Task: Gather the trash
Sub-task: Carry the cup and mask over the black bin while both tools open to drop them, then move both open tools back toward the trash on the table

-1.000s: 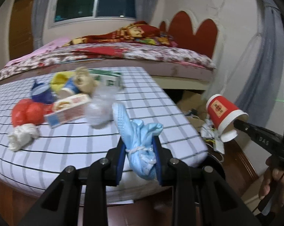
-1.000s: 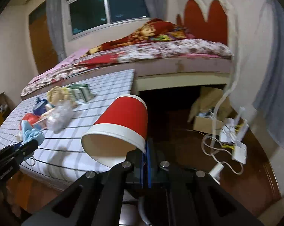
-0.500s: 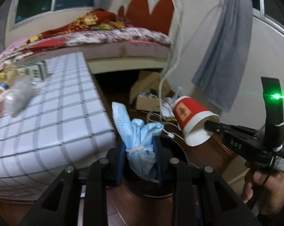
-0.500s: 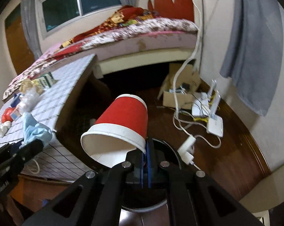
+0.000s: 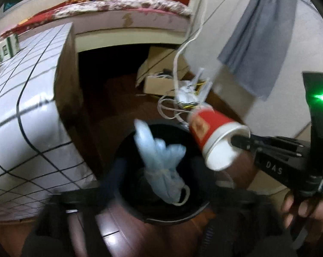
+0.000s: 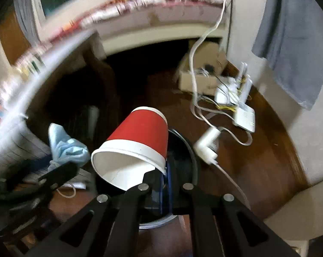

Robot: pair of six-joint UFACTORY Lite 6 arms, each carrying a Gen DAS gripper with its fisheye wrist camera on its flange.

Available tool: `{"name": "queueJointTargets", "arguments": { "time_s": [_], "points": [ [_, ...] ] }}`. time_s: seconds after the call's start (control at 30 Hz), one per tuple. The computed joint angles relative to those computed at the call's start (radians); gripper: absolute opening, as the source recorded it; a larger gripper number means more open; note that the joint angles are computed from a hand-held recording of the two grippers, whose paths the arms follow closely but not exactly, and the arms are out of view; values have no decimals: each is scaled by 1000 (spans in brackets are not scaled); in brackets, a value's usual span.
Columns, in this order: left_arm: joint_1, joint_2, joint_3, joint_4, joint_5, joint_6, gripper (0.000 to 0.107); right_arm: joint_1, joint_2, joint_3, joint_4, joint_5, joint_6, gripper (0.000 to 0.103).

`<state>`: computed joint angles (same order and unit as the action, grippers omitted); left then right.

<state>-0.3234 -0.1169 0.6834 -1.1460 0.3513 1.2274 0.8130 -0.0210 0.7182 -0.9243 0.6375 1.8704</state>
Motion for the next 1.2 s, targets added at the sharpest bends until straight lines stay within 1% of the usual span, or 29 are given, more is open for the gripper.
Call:
{"name": "queueJointTargets", "arguments": {
  "time_s": [0.03,0.07,0.1,0.23,0.3,0.33,0.4,0.43,0.5,0.53,0.73,0.93,1.2],
  "points": [
    [9,-7,-10,-15,-4,16,98,-25,-7,-30,11,-12,18,87],
    [22,-17,-19,7,-5,-4,100,-31,-14,-44,13,-3,26,90],
    [30,-28,-29,19,-9,-16,102,-32,-22,-51,24,11,14,90],
    [56,-75,-61,45,-29,-28,102,12,-62,-59,22,66,22,90],
    [78,-109,-83,59,-29,-33,102,33,-61,-49,26,81,21,90],
    [79,-95,-78,39,-39,-10,102,36,-56,-44,26,79,17,90],
    [84,-130,-91,78,-43,-47,102,43,-45,-35,16,77,19,92],
    [77,-116,-74,85,-54,-58,102,50,-39,-24,18,84,15,94],
    [85,-145,-82,121,-53,-88,102,66,-33,-2,21,103,8,95],
    [81,-123,-68,103,-65,-71,102,71,-33,3,20,108,9,97],
    [117,-160,-59,149,-48,-106,102,117,-20,54,9,162,12,102],
    [157,-207,-49,220,-20,-157,102,157,11,116,-5,217,9,102],
    [256,-254,-39,240,35,-126,102,197,48,196,-22,266,-3,102]
  ]
}}
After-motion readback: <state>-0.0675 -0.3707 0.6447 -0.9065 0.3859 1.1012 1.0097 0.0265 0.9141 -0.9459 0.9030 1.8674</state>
